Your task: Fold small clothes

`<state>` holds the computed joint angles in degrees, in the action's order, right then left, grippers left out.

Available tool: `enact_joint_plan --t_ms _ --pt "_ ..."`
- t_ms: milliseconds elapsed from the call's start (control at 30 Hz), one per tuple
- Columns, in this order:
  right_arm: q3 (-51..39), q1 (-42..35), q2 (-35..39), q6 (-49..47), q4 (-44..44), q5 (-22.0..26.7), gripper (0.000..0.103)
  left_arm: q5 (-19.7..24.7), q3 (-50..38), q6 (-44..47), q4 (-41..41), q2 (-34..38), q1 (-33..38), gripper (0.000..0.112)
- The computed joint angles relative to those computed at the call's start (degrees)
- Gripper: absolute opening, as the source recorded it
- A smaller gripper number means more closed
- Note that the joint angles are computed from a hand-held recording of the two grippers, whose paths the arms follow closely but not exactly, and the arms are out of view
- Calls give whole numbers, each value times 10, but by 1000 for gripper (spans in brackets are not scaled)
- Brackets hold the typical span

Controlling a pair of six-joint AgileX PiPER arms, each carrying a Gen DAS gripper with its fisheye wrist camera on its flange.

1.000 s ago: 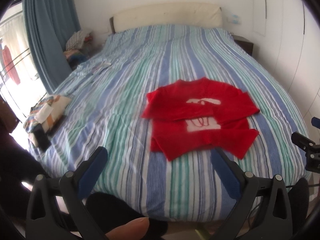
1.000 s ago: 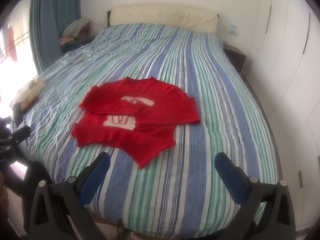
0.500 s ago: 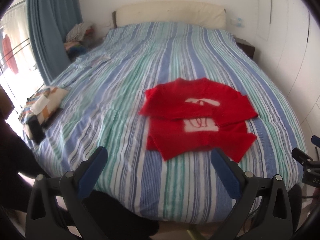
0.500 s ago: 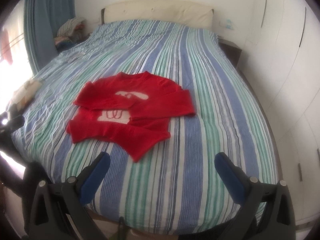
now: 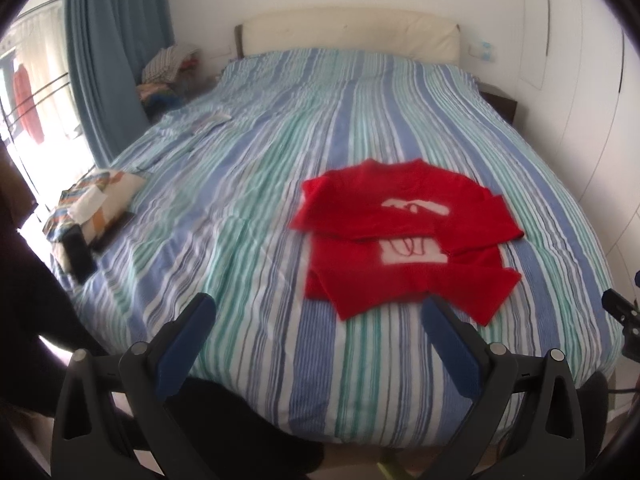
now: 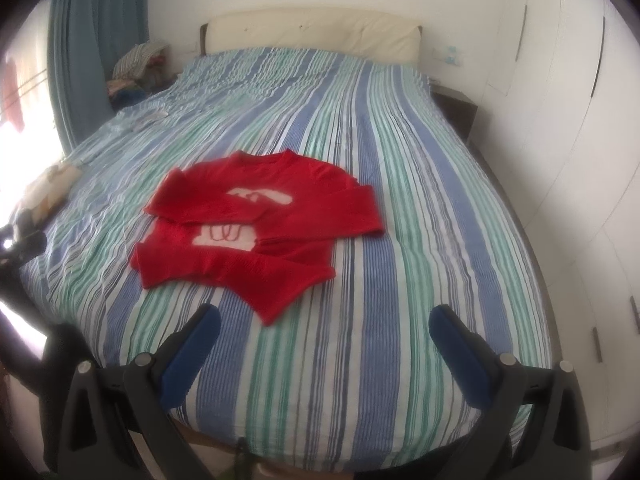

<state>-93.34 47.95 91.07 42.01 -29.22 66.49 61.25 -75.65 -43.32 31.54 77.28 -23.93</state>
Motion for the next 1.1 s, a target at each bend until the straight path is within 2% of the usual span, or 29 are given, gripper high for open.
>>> enact_joint_plan --t_ms 267,633,1100 --pt "25 -26 -8 7 13 -21 103 -21 17 30 -51 19 34 103" --pt "17 -31 17 -11 37 -41 103 -23 -9 43 -42 37 15 103" --pt "19 -22 22 -17 47 -57 103 -18 3 40 -33 36 2 103"
